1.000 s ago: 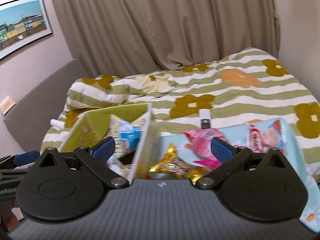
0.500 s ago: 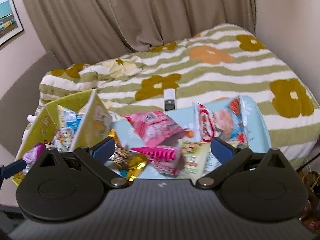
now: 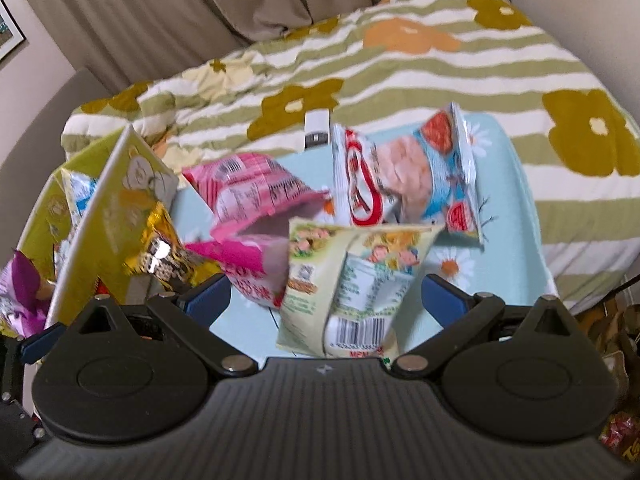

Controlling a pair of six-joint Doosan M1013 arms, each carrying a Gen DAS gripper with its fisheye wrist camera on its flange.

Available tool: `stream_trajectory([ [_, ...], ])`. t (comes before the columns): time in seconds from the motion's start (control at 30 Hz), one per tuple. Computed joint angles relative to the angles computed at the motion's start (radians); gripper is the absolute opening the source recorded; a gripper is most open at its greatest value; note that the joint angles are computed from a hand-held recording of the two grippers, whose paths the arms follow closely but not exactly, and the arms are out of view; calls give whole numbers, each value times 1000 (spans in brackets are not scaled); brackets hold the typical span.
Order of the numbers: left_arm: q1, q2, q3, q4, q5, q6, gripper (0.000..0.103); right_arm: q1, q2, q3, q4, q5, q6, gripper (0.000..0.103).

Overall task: Organize snacks
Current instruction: 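Grasp red chip bag with left tool while right grasps green-white snack bag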

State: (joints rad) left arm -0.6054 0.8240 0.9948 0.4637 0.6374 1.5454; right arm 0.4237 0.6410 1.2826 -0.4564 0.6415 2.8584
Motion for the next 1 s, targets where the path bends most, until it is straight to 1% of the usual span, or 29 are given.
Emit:
stream_trajectory([
  [0.07, -8, 20, -22, 40, 40, -18, 97, -6, 5, 3, 37, -8, -24, 103],
  [0.23, -20, 60, -65, 106, 108, -46, 97, -20, 13, 11, 104, -31, -67, 103],
  [0.3, -17, 77, -92, 86, 138, -40, 97, -26, 17, 10, 122, -38, -84, 103],
  [0.33, -15, 81, -97, 71, 140, -39, 98, -28, 20, 8, 130, -39, -93, 103],
  [0.47, -12, 88, -108, 59, 138, -55, 98, -34, 29, 2, 150, -44, -123, 103],
  [0.6, -5, 99, -128, 9, 147, -48, 98, -39, 35, -2, 168, -49, -142, 103],
  [0.67, -5, 102, -131, 4, 151, -42, 96, -39, 38, -4, 171, -49, -144, 103],
  [0.73, -2, 118, -159, -23, 197, -14, 86, -39, 43, -8, 173, -46, -147, 103],
  [0.8, 3, 122, -165, -46, 215, -6, 82, -38, 47, -12, 173, -45, -150, 103],
  [0.83, 4, 117, -155, -49, 201, -3, 81, -36, 49, -13, 172, -45, -150, 103],
  [1.0, 15, 108, -153, -109, 189, -6, 80, -32, 51, -13, 148, -48, -128, 103],
])
